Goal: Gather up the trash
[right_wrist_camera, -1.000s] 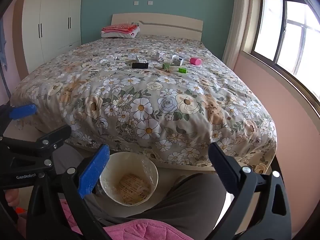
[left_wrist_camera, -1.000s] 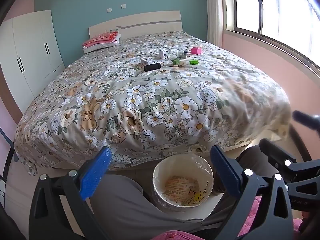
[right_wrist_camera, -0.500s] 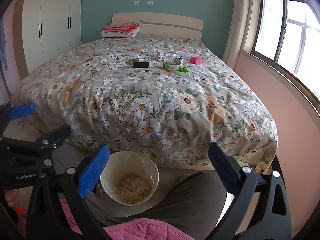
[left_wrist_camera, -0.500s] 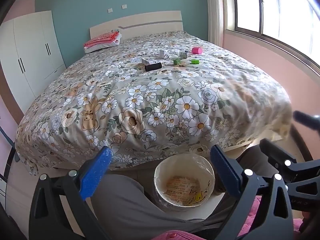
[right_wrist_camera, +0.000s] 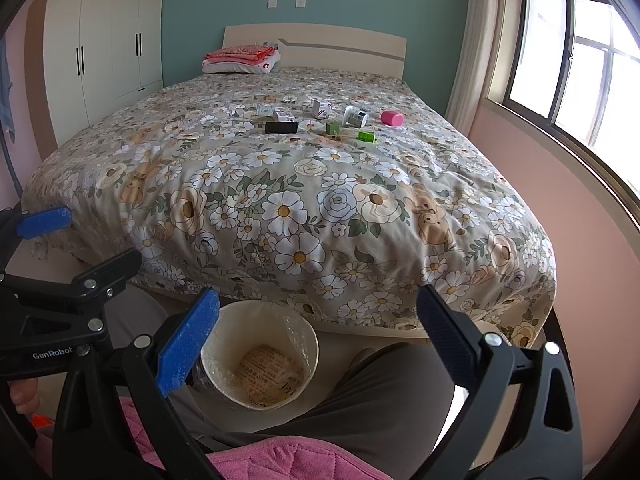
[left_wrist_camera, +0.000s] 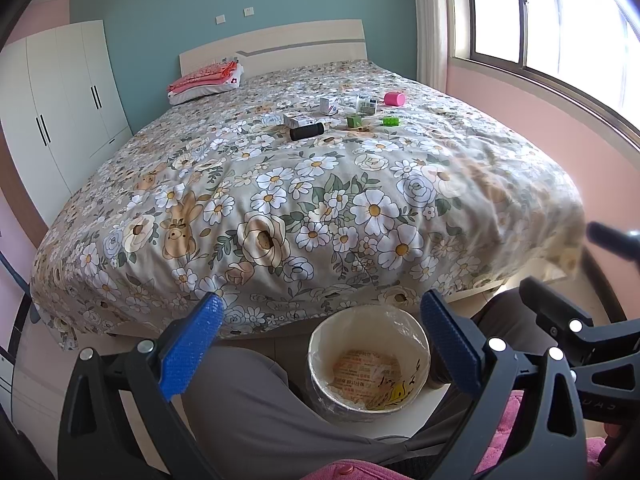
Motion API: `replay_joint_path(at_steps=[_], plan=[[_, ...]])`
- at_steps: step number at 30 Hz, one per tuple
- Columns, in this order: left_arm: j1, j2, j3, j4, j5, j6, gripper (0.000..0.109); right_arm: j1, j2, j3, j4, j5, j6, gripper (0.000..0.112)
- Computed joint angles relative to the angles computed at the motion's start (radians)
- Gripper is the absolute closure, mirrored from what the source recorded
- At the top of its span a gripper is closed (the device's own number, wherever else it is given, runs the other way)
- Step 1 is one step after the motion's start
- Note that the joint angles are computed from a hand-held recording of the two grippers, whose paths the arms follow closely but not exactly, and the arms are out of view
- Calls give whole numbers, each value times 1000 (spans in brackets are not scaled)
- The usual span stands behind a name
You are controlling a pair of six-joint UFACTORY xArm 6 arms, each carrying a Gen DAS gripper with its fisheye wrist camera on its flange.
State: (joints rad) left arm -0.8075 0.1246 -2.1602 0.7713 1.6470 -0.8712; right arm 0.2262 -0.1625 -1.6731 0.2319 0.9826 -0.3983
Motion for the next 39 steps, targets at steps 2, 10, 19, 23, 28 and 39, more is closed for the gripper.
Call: replay_joint_path(at_steps=[2, 10, 19, 23, 28, 39], plan=[[0, 1, -1, 0, 0, 0, 8, 0, -1, 1, 0, 0, 0, 16], [0, 3, -5, -1, 3, 2, 8, 0, 2, 0, 0, 1, 0, 16], [9, -18, 15, -10, -1, 7, 8, -6, 20, -26, 3, 12, -2, 16], [17, -28, 22, -14, -5, 14, 8, 1, -1, 8, -1, -1, 2, 16], [18, -26, 19, -14, -3, 15, 8, -1, 3, 3, 1, 2, 1, 16], [17, -40, 42, -18, -7, 7, 8, 2, -11, 41, 3, -19, -3, 16]])
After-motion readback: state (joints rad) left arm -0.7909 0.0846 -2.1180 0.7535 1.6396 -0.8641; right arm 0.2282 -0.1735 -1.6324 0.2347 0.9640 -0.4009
